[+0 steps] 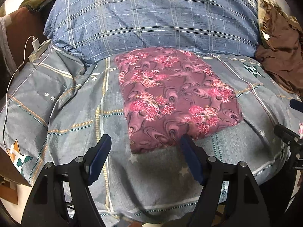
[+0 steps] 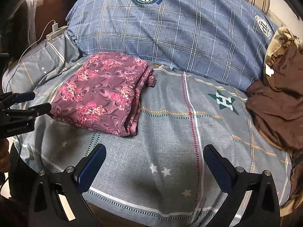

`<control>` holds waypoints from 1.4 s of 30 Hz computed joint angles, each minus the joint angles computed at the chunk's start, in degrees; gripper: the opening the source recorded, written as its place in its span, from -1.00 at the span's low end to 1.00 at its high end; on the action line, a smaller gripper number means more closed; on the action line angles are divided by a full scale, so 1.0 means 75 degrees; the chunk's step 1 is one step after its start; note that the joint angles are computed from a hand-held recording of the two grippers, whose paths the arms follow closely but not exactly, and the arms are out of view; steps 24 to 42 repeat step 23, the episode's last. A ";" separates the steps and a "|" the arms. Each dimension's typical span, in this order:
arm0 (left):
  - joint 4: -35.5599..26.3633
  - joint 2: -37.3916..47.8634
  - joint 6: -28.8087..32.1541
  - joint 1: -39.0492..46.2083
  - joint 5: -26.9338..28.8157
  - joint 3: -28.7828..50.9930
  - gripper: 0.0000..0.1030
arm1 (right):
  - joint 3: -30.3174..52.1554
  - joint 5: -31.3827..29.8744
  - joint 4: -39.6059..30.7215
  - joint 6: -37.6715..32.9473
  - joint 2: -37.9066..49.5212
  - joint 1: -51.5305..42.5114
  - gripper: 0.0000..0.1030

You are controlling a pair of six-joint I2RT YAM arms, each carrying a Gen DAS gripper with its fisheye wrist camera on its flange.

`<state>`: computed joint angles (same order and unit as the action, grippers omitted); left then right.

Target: Fold small clothes

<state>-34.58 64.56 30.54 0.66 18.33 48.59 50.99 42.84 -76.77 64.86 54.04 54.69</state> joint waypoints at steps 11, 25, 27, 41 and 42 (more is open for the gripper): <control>-0.0712 -0.0187 0.0585 -0.0020 0.0403 0.0025 0.47 | 0.0087 -0.0017 -0.0042 0.0415 0.0187 0.0272 1.00; -0.0780 -0.0668 0.0491 0.0032 0.0639 0.0239 0.52 | 0.0084 -0.0163 -0.0063 0.0211 0.0217 0.0001 1.00; -0.0780 -0.0668 0.0491 0.0032 0.0639 0.0239 0.52 | 0.0084 -0.0163 -0.0063 0.0211 0.0217 0.0001 1.00; -0.0780 -0.0668 0.0491 0.0032 0.0639 0.0239 0.52 | 0.0084 -0.0163 -0.0063 0.0211 0.0217 0.0001 1.00; -0.0780 -0.0668 0.0491 0.0032 0.0639 0.0239 0.52 | 0.0084 -0.0163 -0.0063 0.0211 0.0217 0.0001 1.00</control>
